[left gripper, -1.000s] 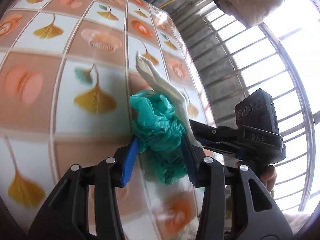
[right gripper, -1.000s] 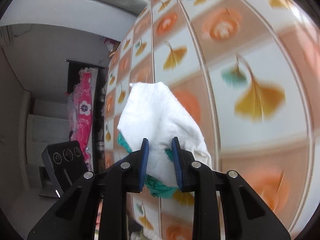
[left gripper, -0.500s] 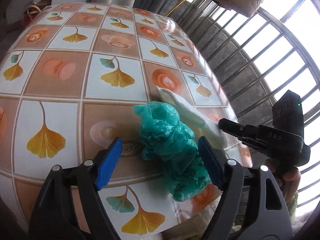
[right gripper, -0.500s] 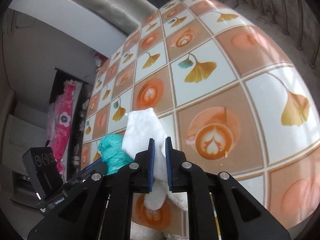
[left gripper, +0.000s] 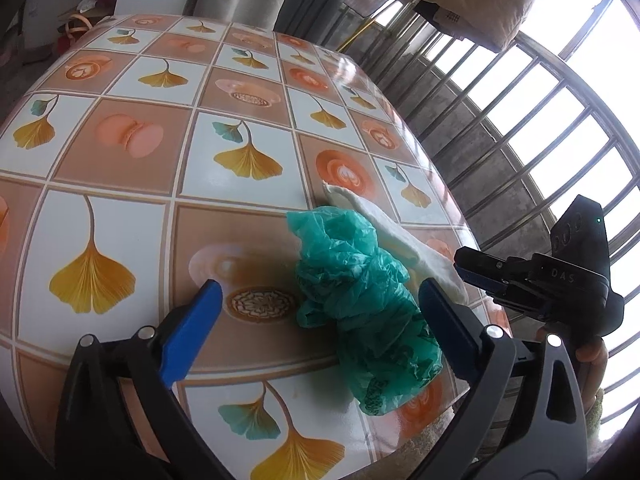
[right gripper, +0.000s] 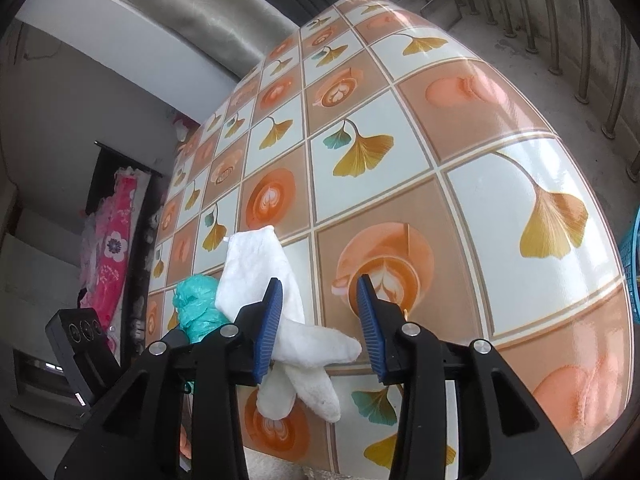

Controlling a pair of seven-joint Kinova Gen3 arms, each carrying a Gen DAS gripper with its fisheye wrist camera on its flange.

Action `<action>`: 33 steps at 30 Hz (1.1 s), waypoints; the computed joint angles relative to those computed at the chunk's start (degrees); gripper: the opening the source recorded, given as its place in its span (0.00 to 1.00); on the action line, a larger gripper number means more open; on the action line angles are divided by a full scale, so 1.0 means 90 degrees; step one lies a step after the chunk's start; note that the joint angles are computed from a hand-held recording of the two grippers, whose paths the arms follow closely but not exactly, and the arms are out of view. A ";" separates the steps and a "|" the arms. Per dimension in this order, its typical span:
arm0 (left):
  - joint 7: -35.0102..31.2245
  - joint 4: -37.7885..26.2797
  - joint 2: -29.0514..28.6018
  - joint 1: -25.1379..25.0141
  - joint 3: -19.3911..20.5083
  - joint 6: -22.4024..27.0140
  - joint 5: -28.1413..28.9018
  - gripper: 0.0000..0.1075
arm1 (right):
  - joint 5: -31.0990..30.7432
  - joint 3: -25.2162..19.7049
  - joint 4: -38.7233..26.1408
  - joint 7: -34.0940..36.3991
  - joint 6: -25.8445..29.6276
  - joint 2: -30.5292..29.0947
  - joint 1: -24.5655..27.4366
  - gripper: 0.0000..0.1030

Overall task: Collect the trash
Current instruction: 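Lift the teal bag with the left tool while the right tool lifts the glove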

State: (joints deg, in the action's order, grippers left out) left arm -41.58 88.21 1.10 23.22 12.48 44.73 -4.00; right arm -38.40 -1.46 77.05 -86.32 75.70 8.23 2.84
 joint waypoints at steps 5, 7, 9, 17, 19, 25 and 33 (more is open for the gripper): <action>0.0047 0.0265 -0.0177 -0.0120 -0.0080 -0.0302 0.0427 0.88 | -0.0059 0.0016 0.0026 0.0032 0.0019 -0.0006 0.0037 0.37; -0.0044 0.0488 -0.0294 -0.0225 -0.0140 -0.0587 0.0792 0.88 | -0.0102 0.0034 0.0028 0.0038 0.0011 -0.0012 0.0069 0.37; -0.0079 0.0613 -0.0357 -0.0294 -0.0134 -0.0743 0.0956 0.88 | -0.0131 0.0055 0.0038 0.0022 -0.0010 -0.0019 0.0102 0.37; 0.0589 0.0802 -0.0412 -0.0252 0.0239 -0.1016 -0.0055 0.88 | -0.0205 0.0090 0.0090 0.0027 -0.0035 -0.0053 0.0187 0.37; 0.0633 0.0855 -0.0440 -0.0224 0.0167 -0.1098 -0.0010 0.88 | -0.0206 0.0090 0.0104 0.0029 -0.0034 -0.0053 0.0187 0.37; 0.0209 0.0790 -0.0421 -0.0278 0.0044 -0.1004 0.0440 0.88 | -0.0225 0.0064 0.0103 0.0056 -0.0023 -0.0035 0.0159 0.37; 0.0149 0.0612 -0.0517 -0.0282 0.0196 -0.0918 -0.0048 0.88 | -0.0329 0.0032 0.0060 0.0258 0.0018 -0.0021 0.0149 0.37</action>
State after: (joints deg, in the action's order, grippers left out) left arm -40.24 93.72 -3.56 20.68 14.25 36.47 -4.43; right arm -41.36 -1.17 77.59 -83.99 75.86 8.04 4.18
